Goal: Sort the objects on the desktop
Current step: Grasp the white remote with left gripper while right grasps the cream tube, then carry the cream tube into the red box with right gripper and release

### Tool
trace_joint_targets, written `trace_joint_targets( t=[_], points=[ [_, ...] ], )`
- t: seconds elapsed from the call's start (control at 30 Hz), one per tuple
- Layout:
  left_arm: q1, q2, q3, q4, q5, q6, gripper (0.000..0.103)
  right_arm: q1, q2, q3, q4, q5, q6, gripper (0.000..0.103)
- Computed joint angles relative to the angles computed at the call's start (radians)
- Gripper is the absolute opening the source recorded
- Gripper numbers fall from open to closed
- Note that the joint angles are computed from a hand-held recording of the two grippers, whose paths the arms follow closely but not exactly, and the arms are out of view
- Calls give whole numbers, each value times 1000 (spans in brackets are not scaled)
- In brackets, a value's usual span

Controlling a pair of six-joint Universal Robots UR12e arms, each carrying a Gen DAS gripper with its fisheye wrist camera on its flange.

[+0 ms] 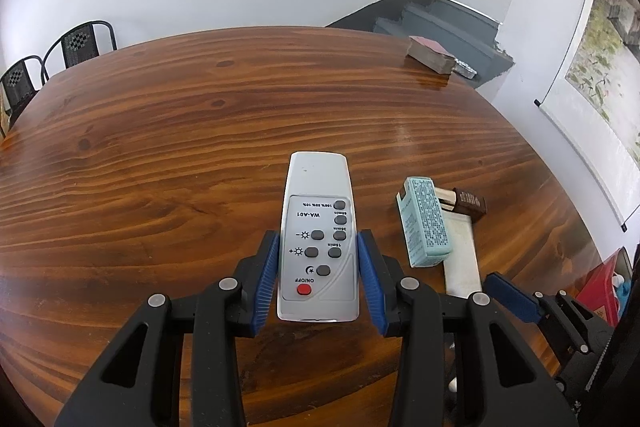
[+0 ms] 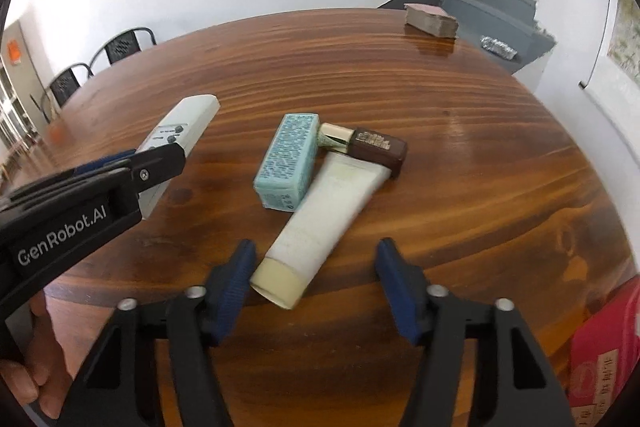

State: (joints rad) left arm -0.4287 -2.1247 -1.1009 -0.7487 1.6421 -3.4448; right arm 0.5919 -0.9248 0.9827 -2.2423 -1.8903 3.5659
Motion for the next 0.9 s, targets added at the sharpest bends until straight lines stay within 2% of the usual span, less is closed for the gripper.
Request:
trace_joint_targets(
  t=[0.13,0.4,0.6,0.9],
  points=[
    [-4,0,0,-1,2,10,42,0,-18,30,-25,10,3,29],
    [-8,10,-6,23,-13,24,42,-5,-53,93,-91,59,32,29],
    [-12,22,-16,49,-24,31,42,6,-98,166,-190,57,63,28],
    [-20,32,-23,71,-42,49,42,19,-140,236,-265,38,94,28]
  ],
)
